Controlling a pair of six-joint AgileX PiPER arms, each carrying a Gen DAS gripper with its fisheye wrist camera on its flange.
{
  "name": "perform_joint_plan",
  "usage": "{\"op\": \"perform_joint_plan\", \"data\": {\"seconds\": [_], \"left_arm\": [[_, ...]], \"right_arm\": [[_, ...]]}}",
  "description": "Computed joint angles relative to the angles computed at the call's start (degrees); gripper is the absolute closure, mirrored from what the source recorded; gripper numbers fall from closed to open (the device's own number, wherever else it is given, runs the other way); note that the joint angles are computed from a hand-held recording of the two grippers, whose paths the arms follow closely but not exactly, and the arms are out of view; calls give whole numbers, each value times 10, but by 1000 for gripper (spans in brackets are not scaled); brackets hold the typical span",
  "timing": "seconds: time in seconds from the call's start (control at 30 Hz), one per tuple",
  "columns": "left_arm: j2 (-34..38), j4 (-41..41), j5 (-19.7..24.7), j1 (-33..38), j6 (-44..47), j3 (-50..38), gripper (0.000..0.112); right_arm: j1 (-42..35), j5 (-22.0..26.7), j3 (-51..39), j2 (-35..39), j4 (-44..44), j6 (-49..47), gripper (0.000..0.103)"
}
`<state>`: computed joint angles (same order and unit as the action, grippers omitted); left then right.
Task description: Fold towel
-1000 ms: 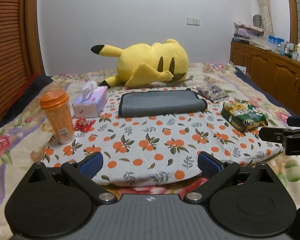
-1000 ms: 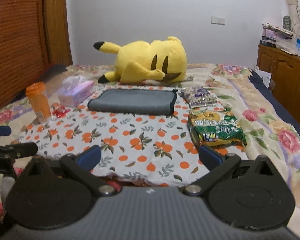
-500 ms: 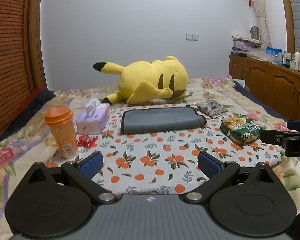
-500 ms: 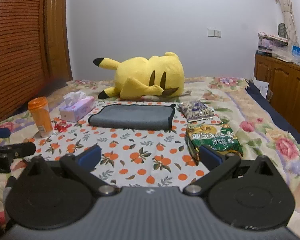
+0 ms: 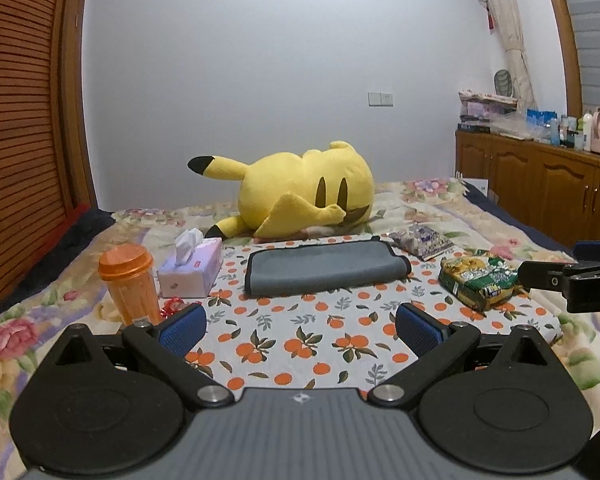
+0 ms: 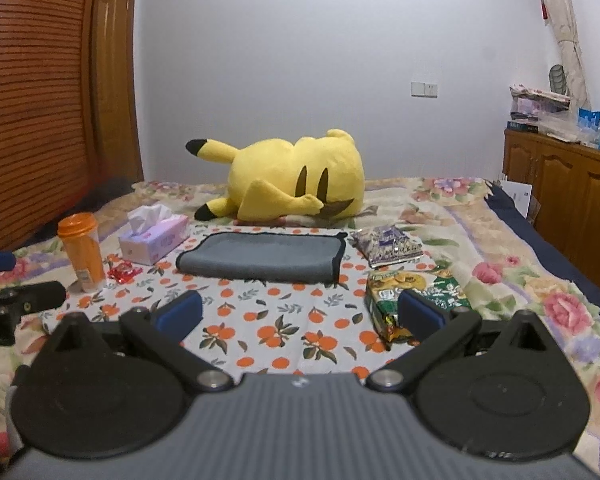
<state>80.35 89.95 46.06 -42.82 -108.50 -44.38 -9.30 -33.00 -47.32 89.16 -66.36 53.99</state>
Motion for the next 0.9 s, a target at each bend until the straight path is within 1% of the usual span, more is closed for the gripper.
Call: {"op": "perform_joint_plan", "data": {"seconds": [0.3,0.9], "left_arm": [[-5,16,11,-3,-22,6,9],[-4,14,7,0,-19,6,9]], "right_arm": [[-5,-17,13,-3,49,-45,0],[-7,-18,13,-3,49,-45,0]]}}
